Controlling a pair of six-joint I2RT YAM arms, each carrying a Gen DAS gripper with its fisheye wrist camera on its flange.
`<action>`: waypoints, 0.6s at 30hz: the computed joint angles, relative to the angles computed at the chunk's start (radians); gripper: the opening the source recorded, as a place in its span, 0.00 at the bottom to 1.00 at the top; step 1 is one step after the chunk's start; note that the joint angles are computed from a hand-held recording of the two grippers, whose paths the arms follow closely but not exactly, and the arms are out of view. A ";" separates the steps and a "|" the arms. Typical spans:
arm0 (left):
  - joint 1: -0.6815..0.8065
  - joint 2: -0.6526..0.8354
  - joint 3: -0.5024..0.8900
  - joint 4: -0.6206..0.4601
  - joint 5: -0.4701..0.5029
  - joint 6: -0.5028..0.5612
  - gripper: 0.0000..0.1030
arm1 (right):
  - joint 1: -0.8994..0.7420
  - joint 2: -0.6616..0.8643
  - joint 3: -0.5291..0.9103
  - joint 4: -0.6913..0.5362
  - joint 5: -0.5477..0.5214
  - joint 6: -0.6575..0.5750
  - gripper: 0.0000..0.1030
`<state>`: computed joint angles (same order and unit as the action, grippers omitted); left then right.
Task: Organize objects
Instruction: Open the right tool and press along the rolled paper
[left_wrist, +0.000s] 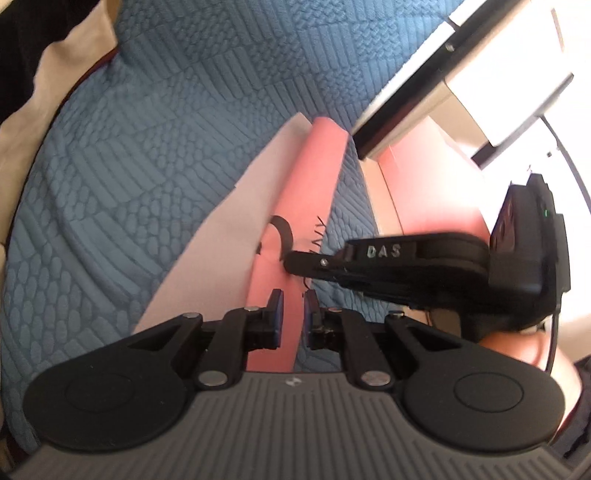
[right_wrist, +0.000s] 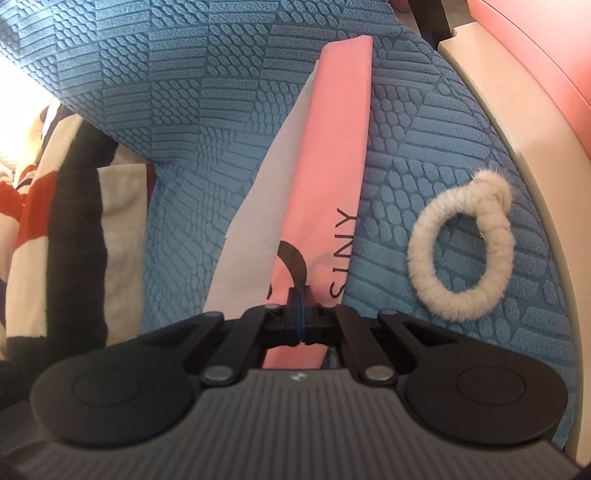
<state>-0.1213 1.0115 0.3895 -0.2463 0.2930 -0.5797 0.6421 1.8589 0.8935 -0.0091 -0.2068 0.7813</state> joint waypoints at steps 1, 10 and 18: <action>-0.015 0.011 0.002 -0.006 -0.023 -0.008 0.12 | 0.001 0.000 0.002 -0.003 0.001 -0.001 0.00; -0.081 0.140 0.042 0.008 -0.108 -0.010 0.11 | -0.044 -0.052 -0.055 0.073 -0.014 0.018 0.09; -0.054 0.114 0.021 -0.001 -0.076 -0.005 0.11 | -0.099 -0.033 -0.053 0.104 0.051 -0.008 0.35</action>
<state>-0.1751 1.1260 0.4107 -0.2473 0.2169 -0.5845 0.5433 1.8254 0.8402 0.0950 -0.1554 0.7735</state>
